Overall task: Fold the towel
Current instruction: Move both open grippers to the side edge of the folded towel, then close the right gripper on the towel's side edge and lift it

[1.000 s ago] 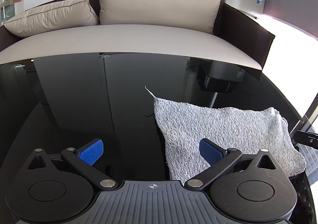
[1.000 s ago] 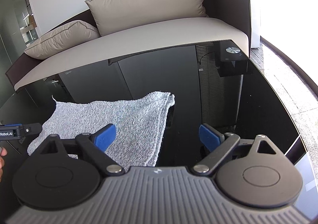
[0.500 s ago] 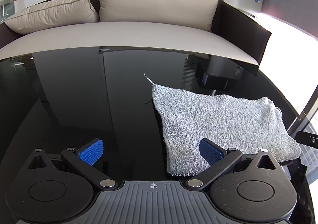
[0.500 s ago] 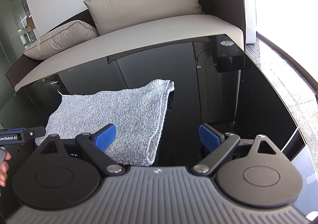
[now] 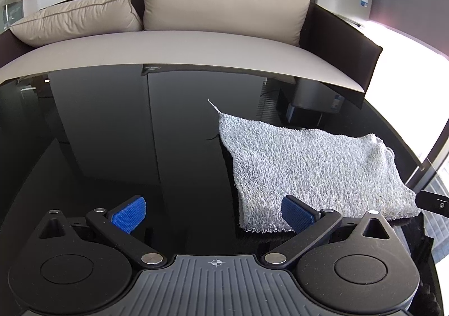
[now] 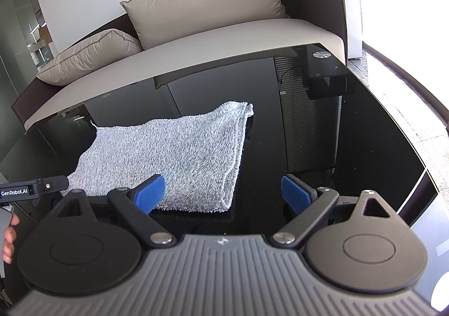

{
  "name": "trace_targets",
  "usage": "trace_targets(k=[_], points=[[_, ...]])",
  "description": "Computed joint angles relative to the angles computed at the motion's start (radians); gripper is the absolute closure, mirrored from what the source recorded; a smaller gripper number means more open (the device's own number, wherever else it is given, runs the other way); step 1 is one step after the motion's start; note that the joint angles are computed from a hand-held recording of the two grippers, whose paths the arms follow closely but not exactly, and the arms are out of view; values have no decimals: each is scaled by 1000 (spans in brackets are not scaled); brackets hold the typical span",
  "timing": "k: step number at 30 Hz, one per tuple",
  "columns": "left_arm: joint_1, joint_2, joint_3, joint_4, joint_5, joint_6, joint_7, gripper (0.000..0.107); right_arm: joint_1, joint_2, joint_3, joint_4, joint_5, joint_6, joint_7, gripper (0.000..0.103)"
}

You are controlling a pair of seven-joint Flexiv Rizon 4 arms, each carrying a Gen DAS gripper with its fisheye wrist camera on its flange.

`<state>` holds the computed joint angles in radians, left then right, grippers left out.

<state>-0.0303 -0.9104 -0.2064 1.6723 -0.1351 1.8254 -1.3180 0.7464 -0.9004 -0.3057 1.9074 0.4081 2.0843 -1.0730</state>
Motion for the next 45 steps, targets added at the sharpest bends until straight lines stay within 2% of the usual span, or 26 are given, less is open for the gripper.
trace_targets(k=[1,5,6,13,16,25,31,37,39,41,45], points=[[1,0,-2,0,2,0,0,5,-1,1,3,0,3,4,3,12],[-1,0,2,1,2,1,-2,5,-4,12,14,5,10,-6,15,42],[-1,-1,3,0,-1,-2,-3,5,-15,16,27,6,5,-8,23,44],[-3,0,0,2,3,0,-4,5,-99,37,131,7,-29,3,118,47],[-7,1,5,3,4,-1,-2,5,-155,33,193,-2,-53,31,171,51],[-13,2,11,5,4,-2,3,5,-243,11,294,-32,-67,85,351,65],[-23,4,24,5,9,-2,19,5,-235,0,282,-56,-30,88,455,68],[-14,3,12,6,12,0,27,5,-174,-6,216,-62,17,73,477,69],[-14,3,11,7,11,0,28,5,-169,-8,213,-62,23,70,485,76],[-11,3,9,6,12,-1,29,5,-178,-12,223,-62,21,71,501,90],[-8,4,6,7,10,2,28,5,-136,-17,177,-62,60,63,506,95]])
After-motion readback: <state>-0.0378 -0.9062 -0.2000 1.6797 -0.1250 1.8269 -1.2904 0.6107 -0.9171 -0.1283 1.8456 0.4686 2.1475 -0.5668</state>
